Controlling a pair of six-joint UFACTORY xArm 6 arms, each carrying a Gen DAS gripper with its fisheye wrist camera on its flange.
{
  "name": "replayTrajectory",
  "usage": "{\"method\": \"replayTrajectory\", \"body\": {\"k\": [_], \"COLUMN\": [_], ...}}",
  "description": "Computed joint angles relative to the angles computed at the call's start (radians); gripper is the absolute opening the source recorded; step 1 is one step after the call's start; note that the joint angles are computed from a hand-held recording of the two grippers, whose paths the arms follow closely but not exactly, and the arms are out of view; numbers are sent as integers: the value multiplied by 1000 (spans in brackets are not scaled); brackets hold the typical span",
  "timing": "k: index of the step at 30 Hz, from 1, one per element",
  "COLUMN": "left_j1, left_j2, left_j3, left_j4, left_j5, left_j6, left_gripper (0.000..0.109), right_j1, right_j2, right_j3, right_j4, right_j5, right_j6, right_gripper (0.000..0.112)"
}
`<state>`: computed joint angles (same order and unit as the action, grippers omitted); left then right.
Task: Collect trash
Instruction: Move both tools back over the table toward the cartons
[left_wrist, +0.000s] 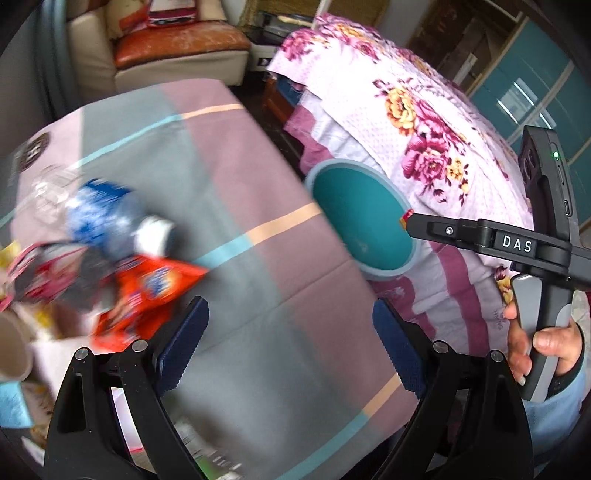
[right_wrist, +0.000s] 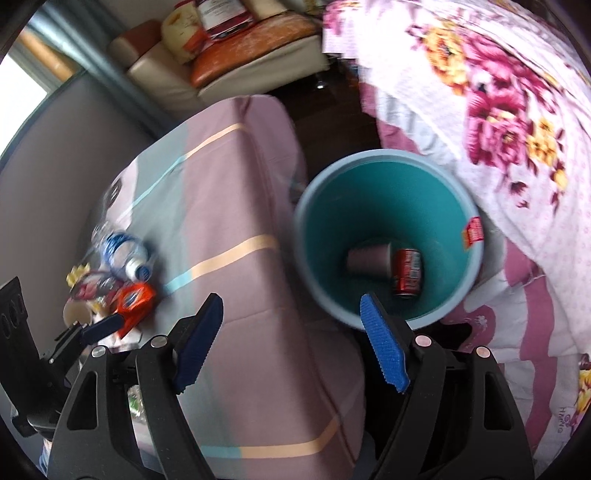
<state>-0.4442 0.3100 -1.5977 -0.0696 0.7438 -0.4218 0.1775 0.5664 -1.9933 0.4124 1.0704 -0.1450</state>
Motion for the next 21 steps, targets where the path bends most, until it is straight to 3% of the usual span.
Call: {"method": "replayTrajectory", "body": {"k": [5,11,21], "left_j1": [33,86,244], "left_j2": [-177,-384,-769], "left_j3": [203,411,822], "left_j4": [40,112,131], "left_j5": [-44,-26,-37], "left_j6": [0,20,-60], "left_gripper": [91,91,91], "right_j1": [52,132,294], "right_j2": [-46,-94,-69], "right_j3": [31,59,-15], "right_j4": [0,-8,-21], "right_j5": [17,61,208], "right_j6": [-15,-56,-175], "right_gripper": [73,74,74]}}
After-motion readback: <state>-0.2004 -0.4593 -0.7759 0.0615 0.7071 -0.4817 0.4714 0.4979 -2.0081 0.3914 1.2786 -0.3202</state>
